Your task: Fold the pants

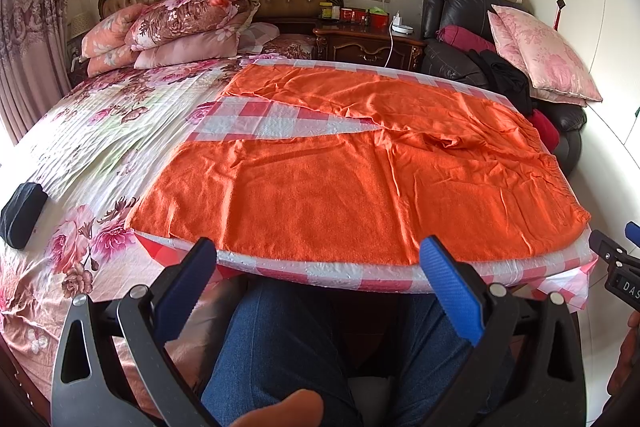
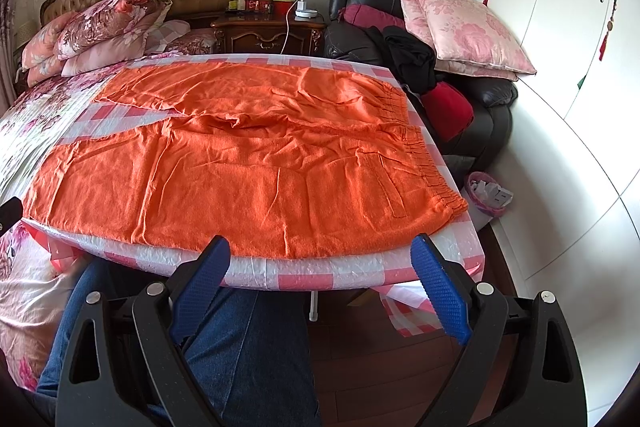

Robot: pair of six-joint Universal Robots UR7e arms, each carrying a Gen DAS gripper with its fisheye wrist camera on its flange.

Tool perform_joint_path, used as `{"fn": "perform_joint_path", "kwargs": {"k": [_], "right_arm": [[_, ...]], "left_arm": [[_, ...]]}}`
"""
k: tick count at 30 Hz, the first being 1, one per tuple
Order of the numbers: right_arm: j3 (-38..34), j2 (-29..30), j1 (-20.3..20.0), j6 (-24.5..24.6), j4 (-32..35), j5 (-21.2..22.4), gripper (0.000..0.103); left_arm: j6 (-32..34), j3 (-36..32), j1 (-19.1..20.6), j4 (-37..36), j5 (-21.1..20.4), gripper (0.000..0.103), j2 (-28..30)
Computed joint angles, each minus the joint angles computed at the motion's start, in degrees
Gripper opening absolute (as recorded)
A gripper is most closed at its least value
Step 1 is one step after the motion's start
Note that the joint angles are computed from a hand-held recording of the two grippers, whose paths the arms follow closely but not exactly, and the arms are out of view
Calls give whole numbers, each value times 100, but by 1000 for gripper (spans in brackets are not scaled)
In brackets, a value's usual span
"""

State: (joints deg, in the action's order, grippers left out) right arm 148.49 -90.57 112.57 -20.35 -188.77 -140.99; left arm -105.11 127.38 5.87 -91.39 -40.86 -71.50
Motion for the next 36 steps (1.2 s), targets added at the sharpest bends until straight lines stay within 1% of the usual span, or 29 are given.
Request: {"fn": "perform_joint_path", "kwargs": {"k": [18, 20, 22, 24, 25, 26, 27, 28, 29, 30, 31, 32, 33, 34, 35, 36], "right_arm": [[38, -2, -36, 34, -6, 21, 88], [77, -61, -126, 49, 31, 119, 88], [64, -207, -297, 133, 279, 334, 88], [-73, -684, -713, 437, 1103, 1109, 88], [-194, -878, -963, 577, 1486, 1483, 89], [-371, -919, -1160, 707, 1744, 1658, 89], [-537, -905, -1297, 807, 1955, 1744, 89], [-802, -815, -1497, 909, 2186, 1810, 89], [-1031, -671, -1607, 966, 2314, 1790, 89], [-1275, -460, -1695, 998, 2348, 1708, 89], [-1572, -116, -1775, 892, 2144, 1531, 90], [-1768, 135, -1847, 679, 1858, 1531, 90], [-2001, 395, -1945, 386, 1598, 1593, 93], [-2439, 833, -2016, 7, 1506, 1414, 93], [-2763, 1113, -2062, -175, 1537, 1281, 93], [-3248, 1448, -2153, -308, 1727, 1244, 93]], "left_arm": [[8, 22, -3, -30, -3, 101, -14], [48, 59, -5, -105, 31, 101, -39], [-62, 135, -13, -109, 176, 101, -86], [-88, 298, 16, -308, 428, 101, -190], [165, 459, 53, -712, 602, 101, -288], [505, 569, 138, -1119, 712, 101, -326], [781, 600, 248, -1380, 775, 101, -300], [1053, 627, 366, -1634, 854, 101, -245], [1287, 666, 468, -1905, 910, 101, -211], [1617, 728, 603, -2345, 931, 101, -152], [1912, 765, 732, -2728, 932, 101, -85], [2167, 807, 853, -3071, 926, 101, -15], [2400, 831, 966, -3349, 893, 101, 59], [2628, 838, 1083, -3577, 833, 101, 141], [2810, 849, 1189, -3785, 758, 101, 202], [2931, 869, 1277, -3965, 684, 101, 228]]}}
